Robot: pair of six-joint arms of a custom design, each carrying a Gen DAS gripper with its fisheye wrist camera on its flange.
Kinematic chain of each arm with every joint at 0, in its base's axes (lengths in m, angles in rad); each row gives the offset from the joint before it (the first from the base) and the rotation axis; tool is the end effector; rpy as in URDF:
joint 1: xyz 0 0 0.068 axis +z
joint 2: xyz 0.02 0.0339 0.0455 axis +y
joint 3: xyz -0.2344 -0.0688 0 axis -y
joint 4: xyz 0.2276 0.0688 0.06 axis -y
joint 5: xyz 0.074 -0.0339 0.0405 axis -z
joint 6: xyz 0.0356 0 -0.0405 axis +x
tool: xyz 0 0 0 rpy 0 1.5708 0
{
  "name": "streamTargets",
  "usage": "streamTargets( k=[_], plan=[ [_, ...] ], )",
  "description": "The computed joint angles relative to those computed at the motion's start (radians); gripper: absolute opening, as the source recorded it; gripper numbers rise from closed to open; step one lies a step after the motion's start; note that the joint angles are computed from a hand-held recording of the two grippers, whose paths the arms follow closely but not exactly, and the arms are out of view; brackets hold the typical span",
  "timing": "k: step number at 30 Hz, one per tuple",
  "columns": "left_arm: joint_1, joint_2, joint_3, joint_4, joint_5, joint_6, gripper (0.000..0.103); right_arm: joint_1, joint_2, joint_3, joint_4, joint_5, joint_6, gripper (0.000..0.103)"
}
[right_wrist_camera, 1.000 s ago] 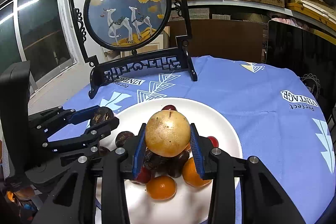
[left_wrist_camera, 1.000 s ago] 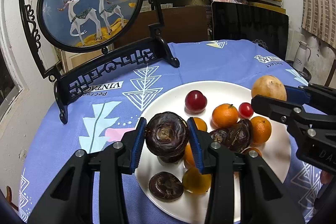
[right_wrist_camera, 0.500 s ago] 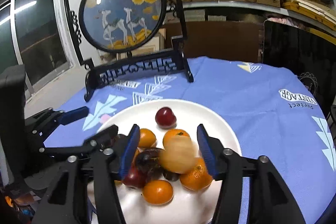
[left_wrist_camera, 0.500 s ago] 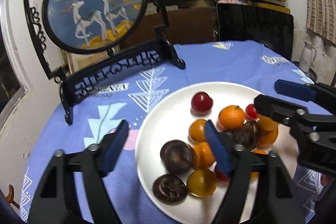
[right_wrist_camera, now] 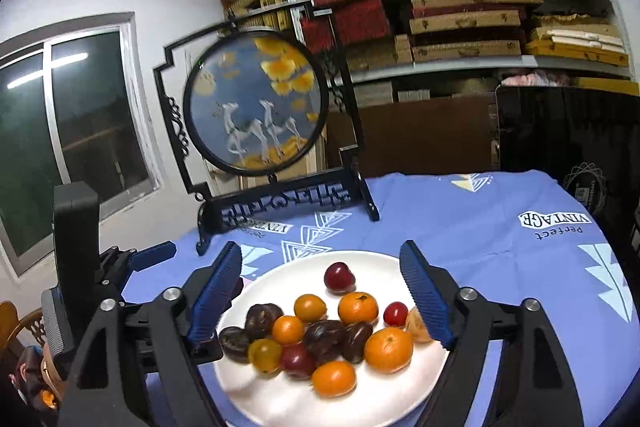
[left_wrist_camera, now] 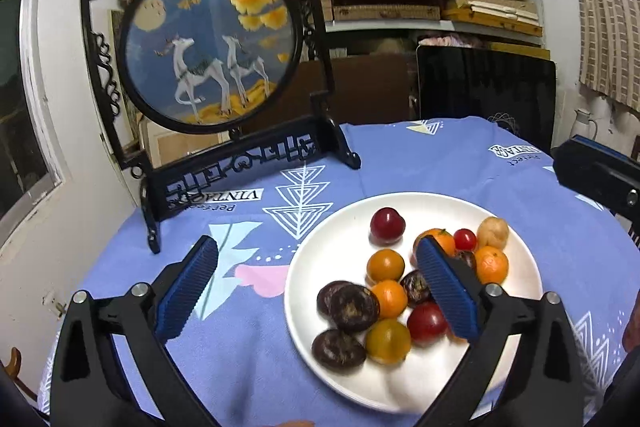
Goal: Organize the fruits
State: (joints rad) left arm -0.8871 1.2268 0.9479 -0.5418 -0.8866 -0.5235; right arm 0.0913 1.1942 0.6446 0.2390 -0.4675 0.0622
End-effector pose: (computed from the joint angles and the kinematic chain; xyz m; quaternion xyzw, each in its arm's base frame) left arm 0.1743 -0.1702 0.2586 -0.0026 0.8551 0.0894 0.5107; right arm 0.2574 0.0397 0.2314 -0.1479 0.7839 0.2305 0.5572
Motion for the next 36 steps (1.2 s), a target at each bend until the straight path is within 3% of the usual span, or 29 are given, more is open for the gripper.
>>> streamTargets(
  k=[5,9,15,24,36],
  plan=[
    [-0.092,-0.042,-0.022,-0.086,-0.064,-0.096,0.097,0.046,-0.17,-0.13,0.004,0.107,0.003,0.083],
    [-0.094,-0.048,-0.055,-0.085,-0.078,-0.139,0.097,0.111,-0.266,-0.242,0.061,0.229,0.009,0.091],
    [-0.064,-0.013,-0.068,-0.088,-0.094,-0.149,0.097,0.24,-0.189,-0.252,0.072,0.468,-0.071,0.091],
    [-0.09,0.031,-0.057,-0.1,-0.113,-0.181,0.097,0.267,-0.125,-0.25,0.103,0.57,-0.074,0.091],
    [-0.094,0.013,-0.07,-0.087,-0.095,-0.181,0.097,0.273,-0.105,-0.252,0.127,0.591,-0.075,0.092]
  ],
)
